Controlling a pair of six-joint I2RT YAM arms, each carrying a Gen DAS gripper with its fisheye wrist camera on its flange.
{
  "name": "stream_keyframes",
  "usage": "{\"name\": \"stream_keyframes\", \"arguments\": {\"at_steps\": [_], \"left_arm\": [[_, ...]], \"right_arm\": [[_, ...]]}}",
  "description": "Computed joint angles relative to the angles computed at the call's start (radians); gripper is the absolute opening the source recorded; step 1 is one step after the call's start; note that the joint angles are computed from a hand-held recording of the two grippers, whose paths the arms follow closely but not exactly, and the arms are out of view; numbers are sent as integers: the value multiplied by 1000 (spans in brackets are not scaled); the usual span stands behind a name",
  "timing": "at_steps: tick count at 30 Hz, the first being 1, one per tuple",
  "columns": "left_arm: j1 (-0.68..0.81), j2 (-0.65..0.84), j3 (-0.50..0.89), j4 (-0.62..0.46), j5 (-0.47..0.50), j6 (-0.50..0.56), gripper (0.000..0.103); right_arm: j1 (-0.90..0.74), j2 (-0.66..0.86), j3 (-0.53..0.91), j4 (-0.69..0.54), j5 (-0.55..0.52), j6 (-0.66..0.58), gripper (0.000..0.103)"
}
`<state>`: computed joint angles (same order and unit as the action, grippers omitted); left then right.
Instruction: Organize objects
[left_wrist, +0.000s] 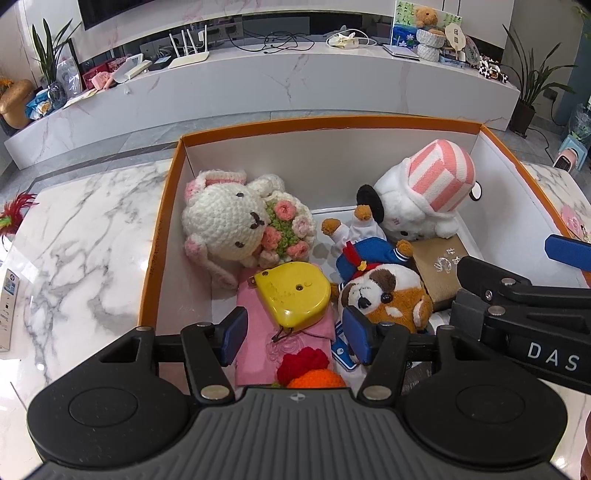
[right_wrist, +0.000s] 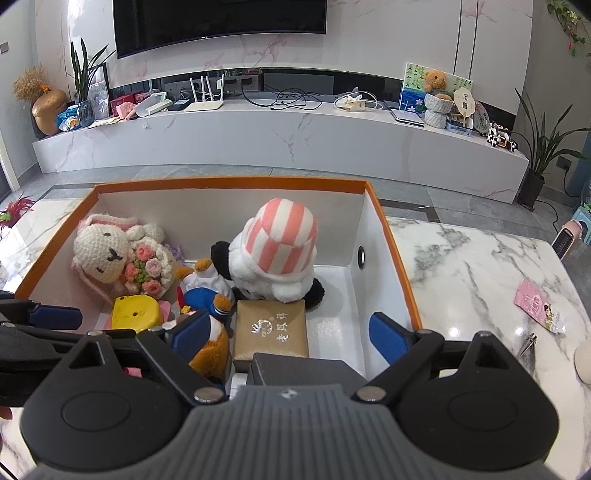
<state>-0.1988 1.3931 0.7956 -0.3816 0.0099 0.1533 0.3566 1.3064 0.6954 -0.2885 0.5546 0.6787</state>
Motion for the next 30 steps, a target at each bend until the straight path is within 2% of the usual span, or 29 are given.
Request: {"name": "stream_keyframes", "arguments": {"at_steps": [18, 25, 30], "left_arm": [[-10, -176, -46, -70, -30, 7, 68], [12, -333, -94, -114, -35, -5, 68], [15, -502, -163, -165, -80, -8, 71]], "right_arm": [[117, -120, 25, -177, 99, 86, 96], [230, -157, 79, -320, 183, 169, 96], [353, -188, 116, -476, 270, 315, 96]]}}
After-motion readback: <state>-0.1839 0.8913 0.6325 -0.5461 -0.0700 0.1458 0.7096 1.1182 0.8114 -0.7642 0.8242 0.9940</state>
